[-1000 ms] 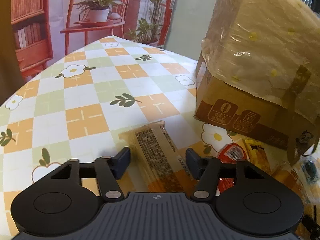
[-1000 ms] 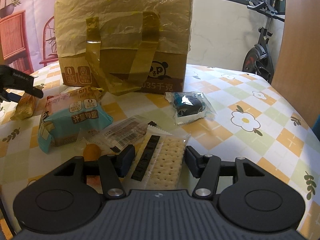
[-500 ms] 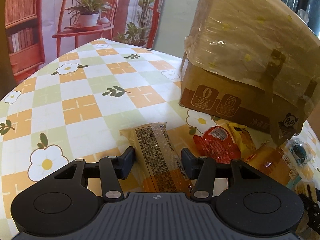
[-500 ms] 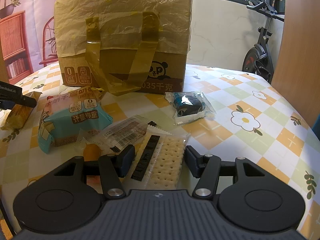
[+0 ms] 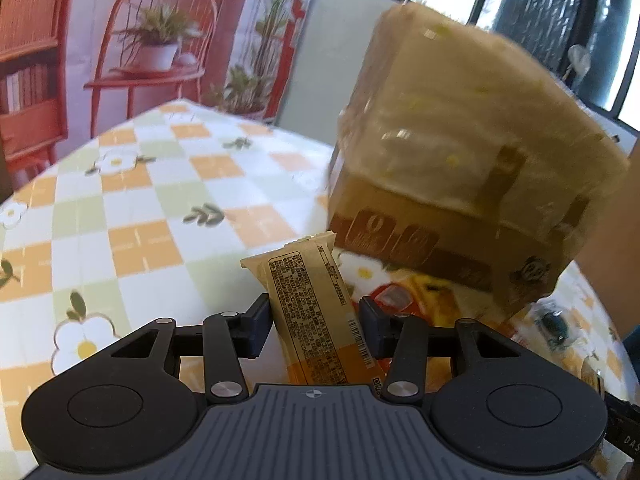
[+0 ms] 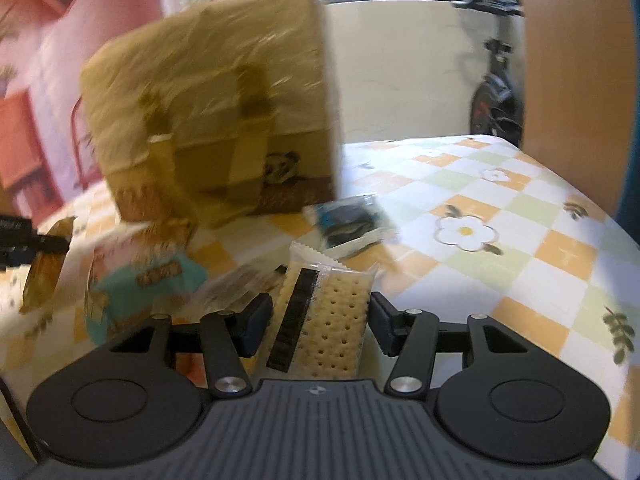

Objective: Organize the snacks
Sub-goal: 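Lift the cracker pack with the right tool while the left tool carries the bar packet over the box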

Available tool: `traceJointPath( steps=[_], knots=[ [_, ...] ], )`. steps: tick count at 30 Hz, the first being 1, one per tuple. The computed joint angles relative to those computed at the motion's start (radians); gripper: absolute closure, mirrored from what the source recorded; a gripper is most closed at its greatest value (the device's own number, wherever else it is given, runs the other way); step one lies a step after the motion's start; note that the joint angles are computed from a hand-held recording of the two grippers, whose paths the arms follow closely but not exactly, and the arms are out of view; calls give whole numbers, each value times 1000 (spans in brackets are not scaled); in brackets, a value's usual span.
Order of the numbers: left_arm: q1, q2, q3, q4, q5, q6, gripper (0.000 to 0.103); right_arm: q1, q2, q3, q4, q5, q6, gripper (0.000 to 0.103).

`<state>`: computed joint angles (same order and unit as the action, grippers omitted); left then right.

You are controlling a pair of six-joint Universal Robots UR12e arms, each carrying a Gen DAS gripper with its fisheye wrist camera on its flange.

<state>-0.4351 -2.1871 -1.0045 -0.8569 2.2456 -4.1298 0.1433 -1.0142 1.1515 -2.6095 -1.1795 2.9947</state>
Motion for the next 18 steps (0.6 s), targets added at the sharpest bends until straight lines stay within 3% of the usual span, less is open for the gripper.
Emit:
traceJointPath(
  steps=[3,10,18],
  knots=[
    [-5,-5,9,29,24,38,54,-3,-6,1,-2,2,28,49],
    [-11,-13,25,122,60,158,54,4,1,-35,-30,40,-7,49],
    [3,-57,133,298,60,420,54,12,74,-194,-86,115,8,49]
  ],
)
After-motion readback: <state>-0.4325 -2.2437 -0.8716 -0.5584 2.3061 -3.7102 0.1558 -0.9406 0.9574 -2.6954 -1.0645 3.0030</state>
